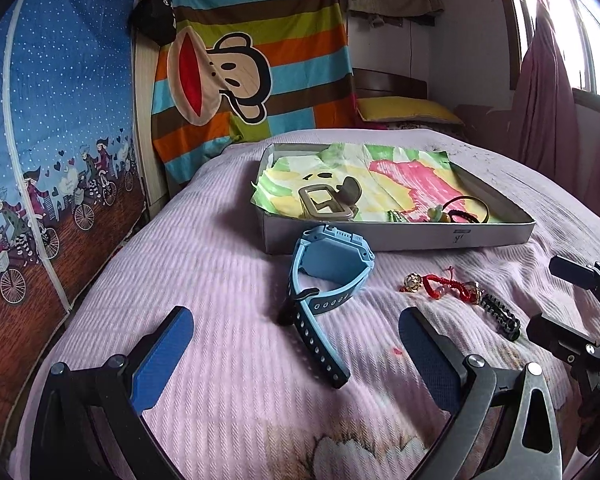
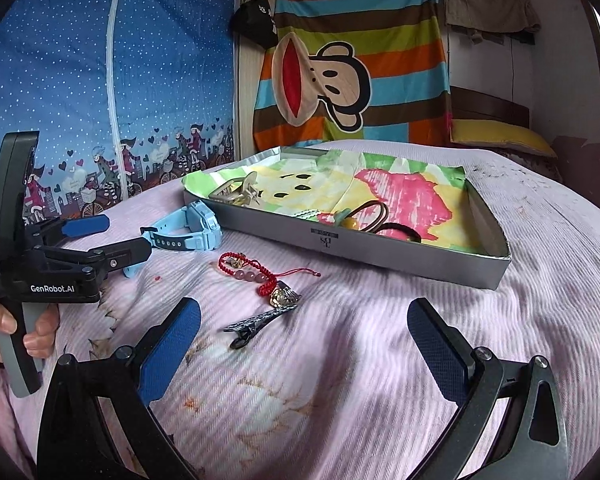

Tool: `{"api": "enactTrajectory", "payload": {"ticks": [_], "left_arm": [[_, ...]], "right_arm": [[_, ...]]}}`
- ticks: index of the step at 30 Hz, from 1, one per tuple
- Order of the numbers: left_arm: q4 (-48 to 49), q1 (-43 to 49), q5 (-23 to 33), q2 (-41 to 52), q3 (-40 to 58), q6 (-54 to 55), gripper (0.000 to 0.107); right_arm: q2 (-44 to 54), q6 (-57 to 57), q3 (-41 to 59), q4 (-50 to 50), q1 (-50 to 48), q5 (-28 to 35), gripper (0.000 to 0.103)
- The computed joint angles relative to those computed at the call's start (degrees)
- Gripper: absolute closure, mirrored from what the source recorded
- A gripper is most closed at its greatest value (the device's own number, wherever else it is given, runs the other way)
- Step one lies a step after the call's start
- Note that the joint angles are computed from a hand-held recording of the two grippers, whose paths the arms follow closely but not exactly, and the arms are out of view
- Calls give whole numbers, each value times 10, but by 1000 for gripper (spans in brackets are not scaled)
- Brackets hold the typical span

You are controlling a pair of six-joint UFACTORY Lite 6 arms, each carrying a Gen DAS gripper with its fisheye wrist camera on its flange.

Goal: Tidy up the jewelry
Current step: 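Grasp the blue smartwatch strap with the left tool while the right tool grasps the black patterned clip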

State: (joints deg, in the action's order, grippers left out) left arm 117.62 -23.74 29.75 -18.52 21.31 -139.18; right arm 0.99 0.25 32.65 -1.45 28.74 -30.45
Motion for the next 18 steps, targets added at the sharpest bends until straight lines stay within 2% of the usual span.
{"api": "enactTrajectory", "payload": {"ticks": [4,8,13,18], "left_arm": [[32,10,-9,6,2,-22,5],[74,24,-26,13,5,-46,14],[121,41,-43,29,16,-85,21],[128,49,-57,60,44,-87,29]], "right_arm": [[8,3,6,-10,8,6,3],[26,1,21,-17,19,19,20],[39,11,29,-33,22,24,33],[50,34,40,-54,18,28,44]]}}
